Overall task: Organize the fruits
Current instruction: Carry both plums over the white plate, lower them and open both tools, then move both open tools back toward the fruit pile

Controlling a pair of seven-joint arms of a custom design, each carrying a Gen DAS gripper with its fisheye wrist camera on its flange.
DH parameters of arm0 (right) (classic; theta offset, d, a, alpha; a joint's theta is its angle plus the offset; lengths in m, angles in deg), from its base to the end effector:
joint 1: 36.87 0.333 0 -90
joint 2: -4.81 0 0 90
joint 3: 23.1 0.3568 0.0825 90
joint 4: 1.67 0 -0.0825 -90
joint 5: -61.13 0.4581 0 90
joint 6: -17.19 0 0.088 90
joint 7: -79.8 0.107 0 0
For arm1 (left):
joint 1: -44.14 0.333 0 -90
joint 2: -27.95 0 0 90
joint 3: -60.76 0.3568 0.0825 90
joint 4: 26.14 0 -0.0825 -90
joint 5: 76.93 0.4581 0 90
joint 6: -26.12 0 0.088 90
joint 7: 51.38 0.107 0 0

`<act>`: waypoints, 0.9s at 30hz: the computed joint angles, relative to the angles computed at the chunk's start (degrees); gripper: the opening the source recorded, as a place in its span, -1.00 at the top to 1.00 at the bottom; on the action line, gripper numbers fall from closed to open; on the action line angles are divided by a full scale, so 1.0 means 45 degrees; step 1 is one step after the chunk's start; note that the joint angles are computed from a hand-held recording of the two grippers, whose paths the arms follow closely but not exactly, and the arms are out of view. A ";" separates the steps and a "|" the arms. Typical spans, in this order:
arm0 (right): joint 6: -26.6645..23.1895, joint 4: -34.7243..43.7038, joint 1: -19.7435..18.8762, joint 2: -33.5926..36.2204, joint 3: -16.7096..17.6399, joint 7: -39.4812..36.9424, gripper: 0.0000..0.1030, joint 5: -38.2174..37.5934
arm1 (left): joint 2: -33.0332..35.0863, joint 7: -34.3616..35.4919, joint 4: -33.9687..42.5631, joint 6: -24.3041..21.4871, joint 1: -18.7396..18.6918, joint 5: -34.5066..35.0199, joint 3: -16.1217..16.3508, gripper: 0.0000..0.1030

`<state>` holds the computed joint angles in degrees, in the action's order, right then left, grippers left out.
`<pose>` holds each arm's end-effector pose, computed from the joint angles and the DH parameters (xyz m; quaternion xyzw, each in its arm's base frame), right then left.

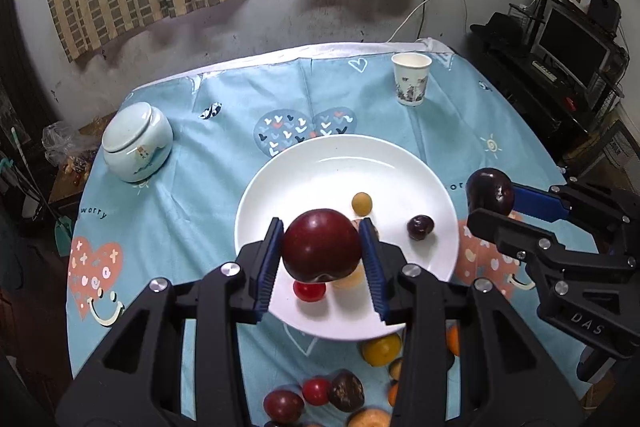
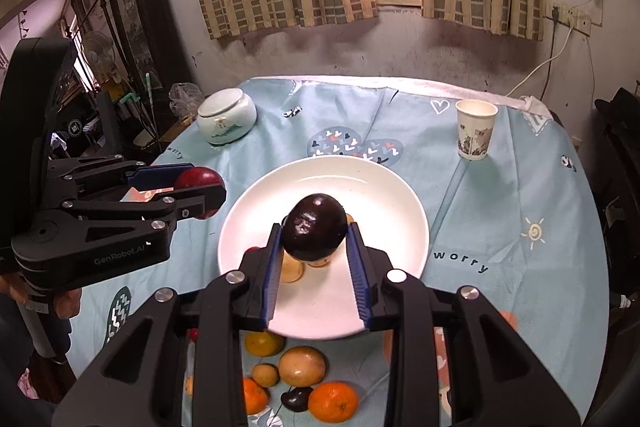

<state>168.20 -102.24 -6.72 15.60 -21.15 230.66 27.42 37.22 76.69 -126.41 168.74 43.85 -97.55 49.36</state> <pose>0.6196 0.4030 0.5480 -0.6221 0.6788 -0.2070 0.3306 0.7166 -0.1373 0.5566 -0.4275 0.8446 -0.2831 0.1539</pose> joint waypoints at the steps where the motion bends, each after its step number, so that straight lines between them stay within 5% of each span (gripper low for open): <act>1: 0.0051 0.0057 -0.0063 0.0115 0.0008 -0.0104 0.38 0.0151 | 0.0169 -0.0130 0.0123 -0.0011 -0.0045 0.0154 0.0019 0.24; 17: 0.0093 0.1659 -0.0153 0.2302 -0.0648 -0.2642 0.38 0.2849 | 0.2805 -0.2546 0.2298 -0.0706 -0.0172 0.2744 -0.0191 0.23; 20: -0.0641 0.2081 -0.0043 0.2695 -0.0812 -0.2808 0.37 0.3163 | 0.3104 -0.2827 0.2538 -0.0905 -0.0161 0.3030 -0.0230 0.21; 23: -0.1484 0.2437 -0.0196 0.3009 -0.0702 -0.3140 0.36 0.3917 | 0.3092 -0.2945 0.2424 -0.0674 -0.0093 0.3125 -0.0302 -0.10; 27: -0.1184 0.1852 -0.0137 0.2698 -0.0819 -0.2892 0.33 0.4085 | 0.2915 -0.2876 0.2329 -0.0539 0.0030 0.3068 -0.0390 -0.20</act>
<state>162.87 -93.90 -7.34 27.74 -24.84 217.65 45.80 50.34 63.75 -115.93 166.32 43.99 -83.74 47.60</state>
